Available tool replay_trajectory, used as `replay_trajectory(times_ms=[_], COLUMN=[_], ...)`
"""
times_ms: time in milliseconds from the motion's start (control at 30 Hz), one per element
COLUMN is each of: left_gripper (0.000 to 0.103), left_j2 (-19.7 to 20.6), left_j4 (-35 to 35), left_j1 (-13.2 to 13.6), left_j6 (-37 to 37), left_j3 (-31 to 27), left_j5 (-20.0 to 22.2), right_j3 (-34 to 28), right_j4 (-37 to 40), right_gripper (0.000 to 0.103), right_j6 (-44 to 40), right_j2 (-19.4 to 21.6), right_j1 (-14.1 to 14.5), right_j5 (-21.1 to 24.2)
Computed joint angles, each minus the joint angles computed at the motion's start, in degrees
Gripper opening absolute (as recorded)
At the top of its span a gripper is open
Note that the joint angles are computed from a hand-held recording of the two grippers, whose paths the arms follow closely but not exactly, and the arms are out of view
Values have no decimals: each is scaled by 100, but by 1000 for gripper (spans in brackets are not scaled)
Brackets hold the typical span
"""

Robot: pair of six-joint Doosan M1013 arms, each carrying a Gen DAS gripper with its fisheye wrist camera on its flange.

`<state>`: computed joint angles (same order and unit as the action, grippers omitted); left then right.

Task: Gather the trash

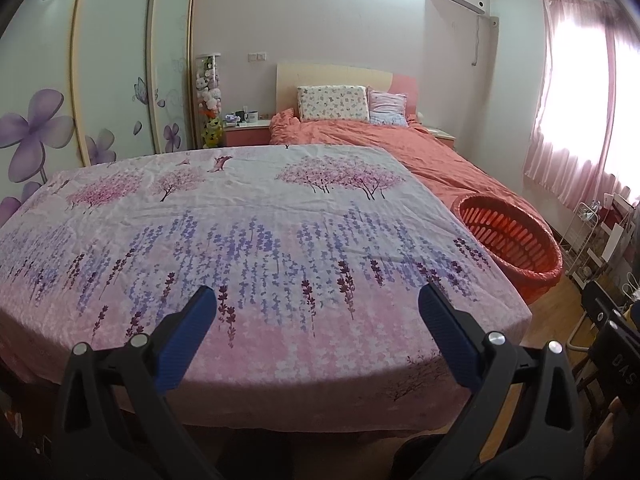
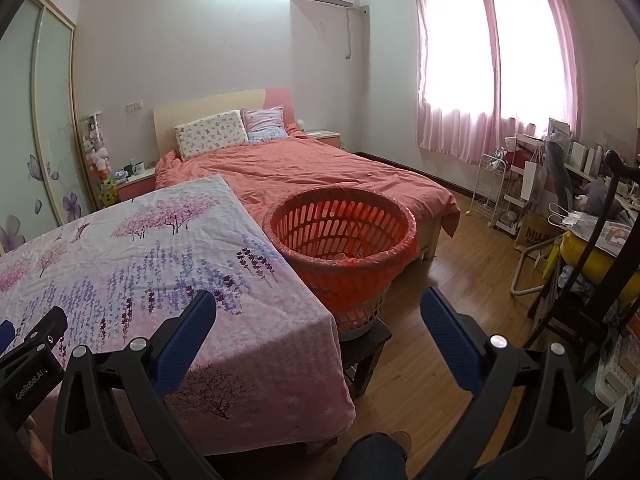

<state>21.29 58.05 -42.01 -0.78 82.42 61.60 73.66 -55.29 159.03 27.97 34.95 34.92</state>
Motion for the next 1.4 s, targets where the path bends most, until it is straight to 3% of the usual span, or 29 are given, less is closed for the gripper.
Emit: replay_trajectory(times_ms=[567,1400], left_gripper=[99,99], left_j2=[172,190], left_j4=[105,152], left_j1=[-114,-144], left_j6=[277,254], left_j3=[-297,-353], left_j5=[613,649], right_j3=[-9,-10], right_j4=[-11,-32], right_gripper=[101,101], right_j6=[22,55], right_j2=[7,-4], right_j1=[-6,-4], right_j5=[7,24])
